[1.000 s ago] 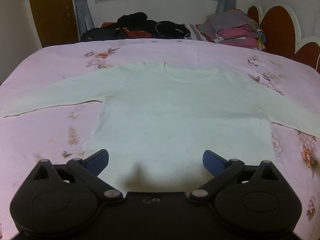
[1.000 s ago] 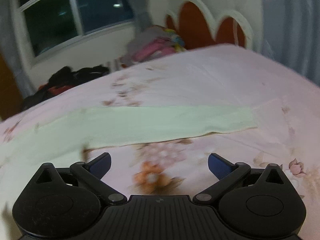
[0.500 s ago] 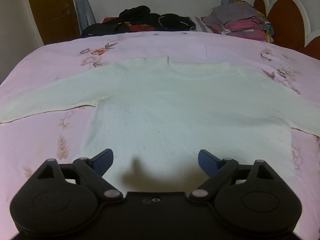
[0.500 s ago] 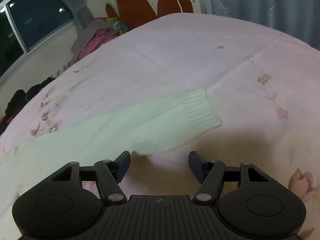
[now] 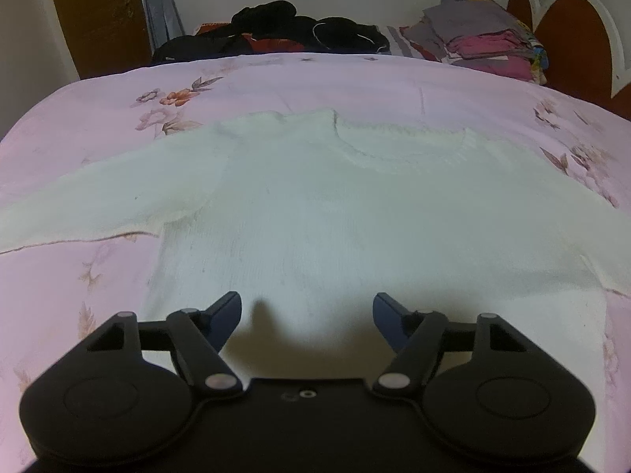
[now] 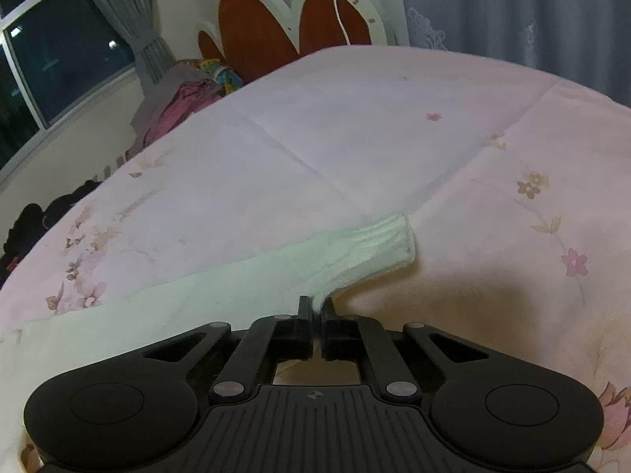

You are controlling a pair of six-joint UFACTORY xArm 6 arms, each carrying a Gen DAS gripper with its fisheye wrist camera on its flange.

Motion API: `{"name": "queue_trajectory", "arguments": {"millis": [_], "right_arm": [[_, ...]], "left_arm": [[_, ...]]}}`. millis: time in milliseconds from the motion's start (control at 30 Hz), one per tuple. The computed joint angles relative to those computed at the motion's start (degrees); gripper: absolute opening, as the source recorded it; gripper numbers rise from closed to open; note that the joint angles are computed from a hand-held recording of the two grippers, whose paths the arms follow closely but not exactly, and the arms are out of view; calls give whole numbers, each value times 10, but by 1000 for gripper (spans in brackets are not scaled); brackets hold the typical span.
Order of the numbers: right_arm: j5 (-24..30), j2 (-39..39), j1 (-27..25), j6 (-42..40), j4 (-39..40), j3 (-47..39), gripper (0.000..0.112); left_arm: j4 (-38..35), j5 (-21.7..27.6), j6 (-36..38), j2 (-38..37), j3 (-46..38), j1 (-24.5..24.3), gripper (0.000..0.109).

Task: Fold small clothes
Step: 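Carry the held sleeve across the sweater body and open the right gripper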

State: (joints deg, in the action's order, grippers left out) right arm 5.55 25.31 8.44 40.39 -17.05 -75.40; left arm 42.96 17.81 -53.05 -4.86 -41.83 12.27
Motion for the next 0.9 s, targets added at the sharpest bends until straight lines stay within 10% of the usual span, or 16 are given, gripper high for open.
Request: {"name": "queue_trajectory", "arguments": {"millis": [433,900], "right_arm": [[-51,-18,101,5,-59,-42,3],[92,192,344,-265,211,-344,3]], "left_arm": [[-128,-71,172,24,-10,51,66],[-433,-70,492,69,-32,128,66]]}}
